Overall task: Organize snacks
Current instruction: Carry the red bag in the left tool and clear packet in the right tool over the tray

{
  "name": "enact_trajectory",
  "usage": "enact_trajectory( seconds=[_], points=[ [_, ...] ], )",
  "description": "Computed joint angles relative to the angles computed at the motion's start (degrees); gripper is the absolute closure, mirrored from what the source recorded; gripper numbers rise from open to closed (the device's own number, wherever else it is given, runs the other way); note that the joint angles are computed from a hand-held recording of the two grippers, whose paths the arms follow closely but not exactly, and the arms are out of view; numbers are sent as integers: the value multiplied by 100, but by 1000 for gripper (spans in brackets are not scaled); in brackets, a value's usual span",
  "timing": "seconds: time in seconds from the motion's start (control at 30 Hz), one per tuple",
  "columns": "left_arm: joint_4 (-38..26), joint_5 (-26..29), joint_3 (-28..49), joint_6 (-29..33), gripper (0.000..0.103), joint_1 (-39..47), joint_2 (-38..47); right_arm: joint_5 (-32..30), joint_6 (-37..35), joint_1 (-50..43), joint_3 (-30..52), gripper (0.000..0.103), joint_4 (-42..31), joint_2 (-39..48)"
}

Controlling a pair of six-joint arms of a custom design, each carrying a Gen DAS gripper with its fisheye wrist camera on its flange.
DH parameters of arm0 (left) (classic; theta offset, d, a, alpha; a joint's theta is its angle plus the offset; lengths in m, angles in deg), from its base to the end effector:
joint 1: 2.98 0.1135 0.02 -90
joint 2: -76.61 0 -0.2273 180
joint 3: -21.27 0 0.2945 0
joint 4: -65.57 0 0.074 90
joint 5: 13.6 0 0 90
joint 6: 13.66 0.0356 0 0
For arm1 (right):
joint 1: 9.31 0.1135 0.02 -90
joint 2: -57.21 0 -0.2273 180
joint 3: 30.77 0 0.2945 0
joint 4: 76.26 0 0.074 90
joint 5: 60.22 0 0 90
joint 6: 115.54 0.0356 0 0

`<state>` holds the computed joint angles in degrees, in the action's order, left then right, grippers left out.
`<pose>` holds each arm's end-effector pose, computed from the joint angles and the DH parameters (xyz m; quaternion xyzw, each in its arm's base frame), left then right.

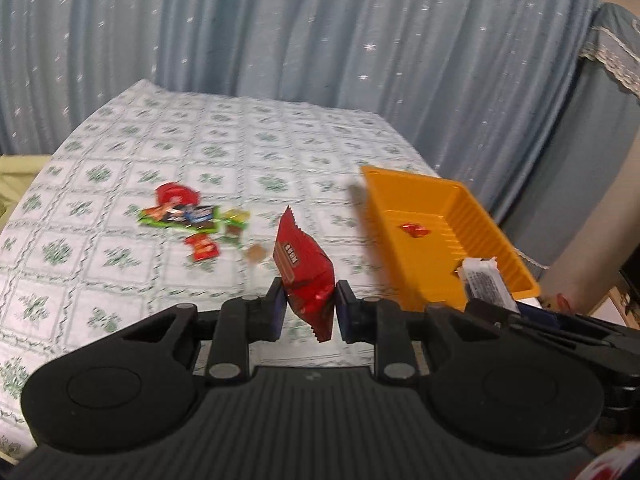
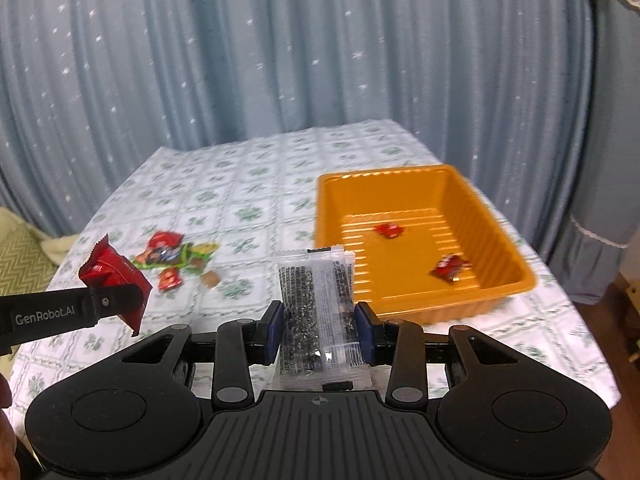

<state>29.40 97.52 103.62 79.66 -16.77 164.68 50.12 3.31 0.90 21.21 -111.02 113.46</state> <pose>0.3710 -0.1043 0.2397 0.2074 0.8766 -0.2032 0.3838 0.2687 0.0358 0.2129 0.2189 0.8645 -0.0086 0.4524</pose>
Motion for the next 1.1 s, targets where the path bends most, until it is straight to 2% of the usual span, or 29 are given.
enact_trajectory(
  seconds=[0.53,1.1],
  points=[
    [-28,-67,48,16,80,-750,-191,28,-1,-657,-433,64,-726,-1375],
    [-33,-159,834,-41,80,-1391,590,-486,-308,-1717,-406,64,-558,-1211]
  ],
)
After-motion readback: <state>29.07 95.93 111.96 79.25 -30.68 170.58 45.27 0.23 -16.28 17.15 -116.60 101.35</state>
